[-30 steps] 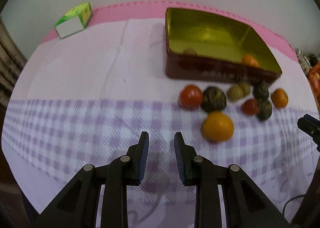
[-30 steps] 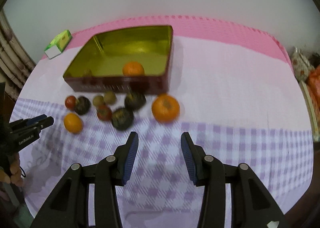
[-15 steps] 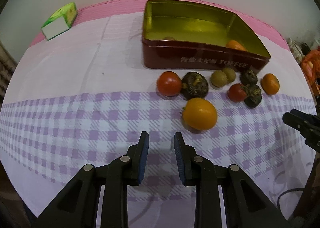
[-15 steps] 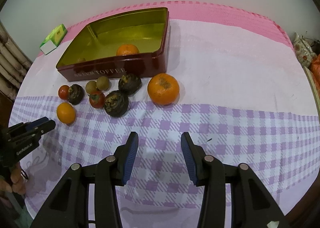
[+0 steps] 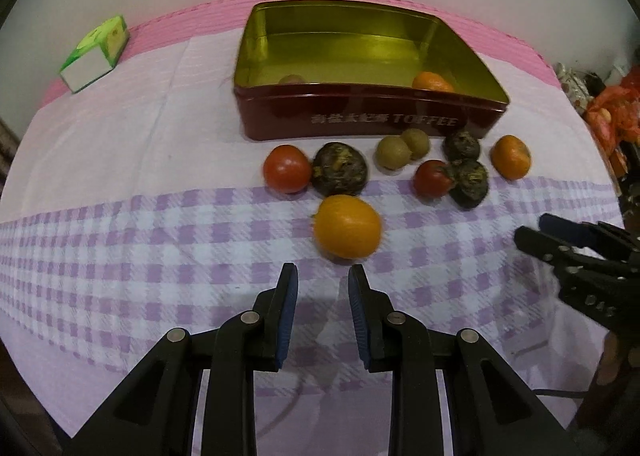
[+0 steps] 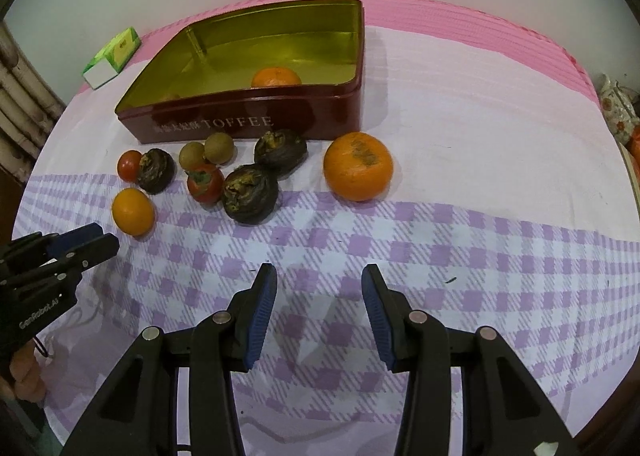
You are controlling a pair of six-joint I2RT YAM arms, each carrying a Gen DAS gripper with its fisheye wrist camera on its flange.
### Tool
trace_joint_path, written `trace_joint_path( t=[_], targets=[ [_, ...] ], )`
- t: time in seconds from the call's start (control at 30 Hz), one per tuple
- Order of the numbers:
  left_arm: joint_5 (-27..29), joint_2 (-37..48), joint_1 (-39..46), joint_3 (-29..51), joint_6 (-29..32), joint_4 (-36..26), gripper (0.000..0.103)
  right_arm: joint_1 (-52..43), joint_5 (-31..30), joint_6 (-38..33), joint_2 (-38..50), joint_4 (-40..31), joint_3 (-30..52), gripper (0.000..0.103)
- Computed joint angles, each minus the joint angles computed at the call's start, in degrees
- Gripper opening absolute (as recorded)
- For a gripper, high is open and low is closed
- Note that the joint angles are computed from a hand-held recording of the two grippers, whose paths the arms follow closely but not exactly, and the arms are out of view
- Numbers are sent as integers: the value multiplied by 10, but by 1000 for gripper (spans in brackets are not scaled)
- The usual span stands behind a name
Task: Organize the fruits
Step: 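Withdraw both open tools from the tin back toward the loose fruits, then close left tool on the yellow orange while right tool approaches dark brown fruit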
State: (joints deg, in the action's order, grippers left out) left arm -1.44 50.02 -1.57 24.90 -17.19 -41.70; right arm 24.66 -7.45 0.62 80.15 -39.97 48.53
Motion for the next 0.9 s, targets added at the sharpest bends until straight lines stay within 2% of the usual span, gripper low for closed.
trace_joint_path(
  t=[0.3,0.5,0.9],
  targets=[
    [-6,50,-54,6,-39,36,27,16,2,7,16,6,-3,42],
    [11,86,-60,11,-38,63,27,12,-2,1,17,13,-8,42],
    [3,136,-65,20,-55,97,27,14,-2,-1,15,17,-11,45]
  ],
)
